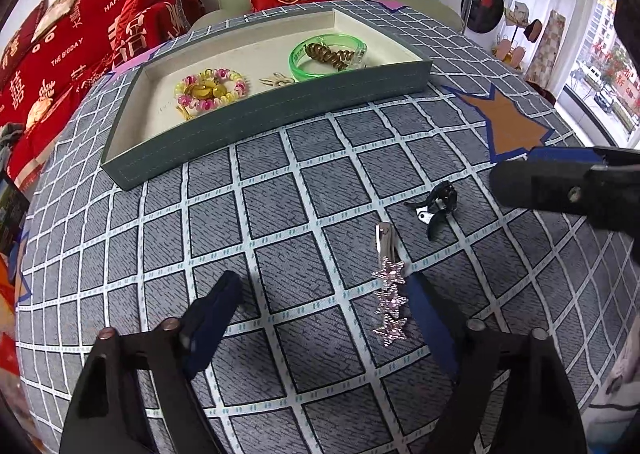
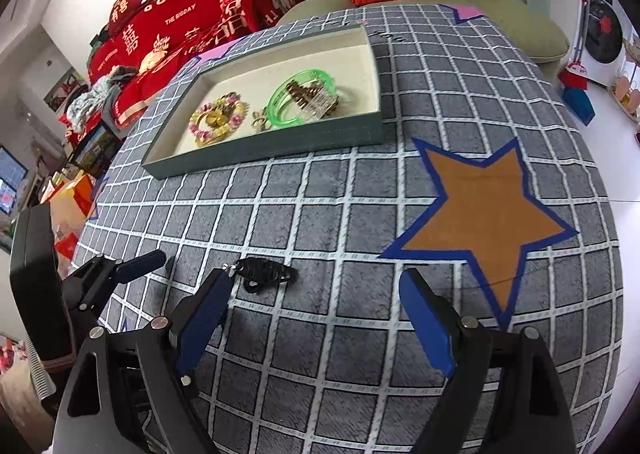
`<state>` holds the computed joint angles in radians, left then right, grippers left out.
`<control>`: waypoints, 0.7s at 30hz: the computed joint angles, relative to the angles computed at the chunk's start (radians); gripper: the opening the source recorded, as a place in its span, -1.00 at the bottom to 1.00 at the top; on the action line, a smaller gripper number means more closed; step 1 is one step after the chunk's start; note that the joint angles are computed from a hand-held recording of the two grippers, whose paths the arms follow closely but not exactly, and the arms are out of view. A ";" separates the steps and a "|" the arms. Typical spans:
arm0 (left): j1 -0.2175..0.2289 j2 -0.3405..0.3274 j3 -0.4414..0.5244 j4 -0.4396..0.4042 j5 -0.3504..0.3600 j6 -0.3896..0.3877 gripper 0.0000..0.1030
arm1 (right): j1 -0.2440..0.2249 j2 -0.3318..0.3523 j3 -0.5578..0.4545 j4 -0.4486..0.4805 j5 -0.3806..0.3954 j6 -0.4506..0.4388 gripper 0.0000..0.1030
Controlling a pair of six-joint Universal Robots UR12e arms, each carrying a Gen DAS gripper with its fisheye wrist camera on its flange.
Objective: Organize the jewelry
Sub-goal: 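Lift both open tools out of the tray toward the star clip and claw clip, then grasp the pink star hair clip with the left tool while the right tool grasps the black claw clip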
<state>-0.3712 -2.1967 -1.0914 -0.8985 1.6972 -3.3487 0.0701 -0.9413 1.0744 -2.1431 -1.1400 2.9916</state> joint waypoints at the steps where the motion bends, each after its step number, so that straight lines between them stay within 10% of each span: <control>1: 0.000 0.001 -0.001 0.000 0.000 0.000 0.75 | 0.001 0.003 -0.004 0.008 0.004 -0.004 0.71; 9: 0.002 0.005 -0.009 0.017 -0.010 -0.012 0.52 | 0.015 0.023 -0.032 0.064 0.023 -0.044 0.68; 21: 0.007 0.016 -0.029 0.042 -0.007 -0.007 0.23 | 0.032 0.060 -0.090 0.134 0.014 -0.068 -0.20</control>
